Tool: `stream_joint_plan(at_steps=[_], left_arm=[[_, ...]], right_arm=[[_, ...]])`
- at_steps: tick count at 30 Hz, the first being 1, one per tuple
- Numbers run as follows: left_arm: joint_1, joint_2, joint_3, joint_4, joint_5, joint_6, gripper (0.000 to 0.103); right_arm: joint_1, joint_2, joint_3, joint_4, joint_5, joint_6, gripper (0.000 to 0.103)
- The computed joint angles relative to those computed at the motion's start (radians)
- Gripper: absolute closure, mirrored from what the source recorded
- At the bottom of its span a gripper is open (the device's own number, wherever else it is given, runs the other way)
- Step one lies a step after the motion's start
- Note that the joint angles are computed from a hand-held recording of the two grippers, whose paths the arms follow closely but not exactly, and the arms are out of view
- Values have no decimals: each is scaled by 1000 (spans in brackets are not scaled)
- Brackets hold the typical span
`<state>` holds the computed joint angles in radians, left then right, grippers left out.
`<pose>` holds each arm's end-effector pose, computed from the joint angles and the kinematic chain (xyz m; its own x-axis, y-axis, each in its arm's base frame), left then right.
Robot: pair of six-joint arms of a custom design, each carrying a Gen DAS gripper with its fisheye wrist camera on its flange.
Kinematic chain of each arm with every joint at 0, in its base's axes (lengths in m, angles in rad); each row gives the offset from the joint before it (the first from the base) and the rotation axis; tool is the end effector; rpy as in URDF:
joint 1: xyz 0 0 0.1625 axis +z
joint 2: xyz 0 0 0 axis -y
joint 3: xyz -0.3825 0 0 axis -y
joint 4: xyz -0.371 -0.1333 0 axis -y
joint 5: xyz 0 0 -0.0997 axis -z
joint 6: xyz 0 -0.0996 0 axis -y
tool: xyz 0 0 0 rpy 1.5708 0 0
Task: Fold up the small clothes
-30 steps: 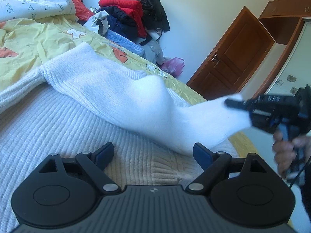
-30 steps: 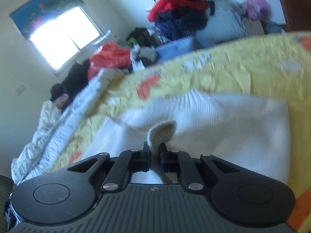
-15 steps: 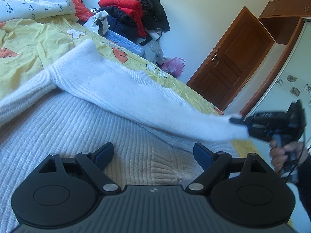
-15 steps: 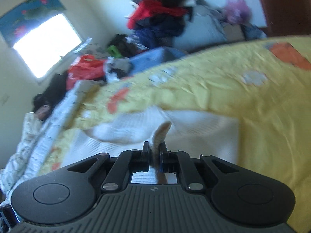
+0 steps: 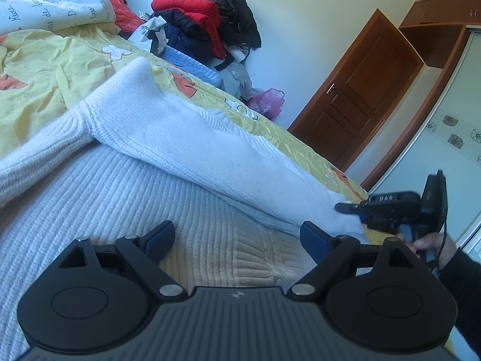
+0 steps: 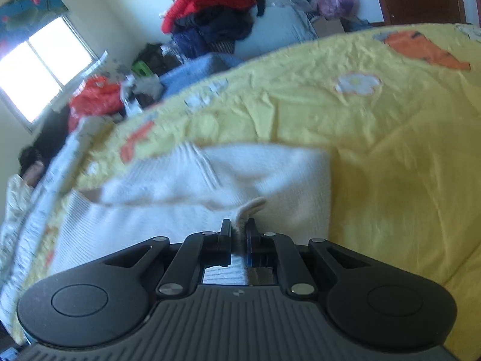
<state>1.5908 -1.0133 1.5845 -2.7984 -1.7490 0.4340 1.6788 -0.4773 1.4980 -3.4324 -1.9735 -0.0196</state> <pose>0.1287 -0.6508 0.2697 -0.9014 0.4133 -0.1292 0.4003 0.6814 -0.6127 0.1658 -0.6544 0.0351 -0.9445 0.1782 0.2759 -0.0904 0.6665 -0.7400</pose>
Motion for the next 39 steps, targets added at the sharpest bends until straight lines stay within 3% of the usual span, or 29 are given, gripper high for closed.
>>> stream_joint_plan(at_steps=[3,6,8,9,11,12,15,17,20,21,23,25,31,35,37,39], left_arm=[[0,0,0,0,0,1,11],[-16,-12,19,-19,43,9,11],[-52,-32,50,-68,112,59,11],[-62,-33,54,-96,110,91,11],[-91,-4,33,-191,110,155,11],[-105,25,3,-226,119,182,11],[-147,161,-155,-229,216,269,10],[-173,270,-301,-163,346,270,11],[-180,373,-464,-19,453,253,11],[-175,391,-480,-17,471,274,9],[-156,397,-460,-70,432,322,7],[-145,397,-485,-19,408,285,5],[-147,395,-494,17,410,290,3],[-163,364,-447,-18,433,339,4],[-156,337,-416,-55,397,374,3],[-147,335,-426,-74,380,414,3]], right_arm=[[-16,11,27,-75,29,14,92],[-3,37,18,-128,-17,-12,84],[31,59,-8,-167,-102,-14,62],[57,86,-35,-231,-163,-48,58],[91,148,-83,-415,-194,-167,45],[100,166,-101,-454,-182,-193,43],[119,212,-184,-366,-177,-217,40],[128,275,-291,-269,-224,-261,40],[128,369,-446,-141,-299,-254,37],[129,407,-498,-140,-322,-289,33],[127,479,-577,-197,-331,-438,26],[133,508,-625,-191,-352,-477,25],[93,380,-425,-215,-240,-401,28],[116,403,-476,-166,-302,-495,26],[130,389,-466,-179,-336,-450,27],[128,342,-378,-239,-275,-379,26]])
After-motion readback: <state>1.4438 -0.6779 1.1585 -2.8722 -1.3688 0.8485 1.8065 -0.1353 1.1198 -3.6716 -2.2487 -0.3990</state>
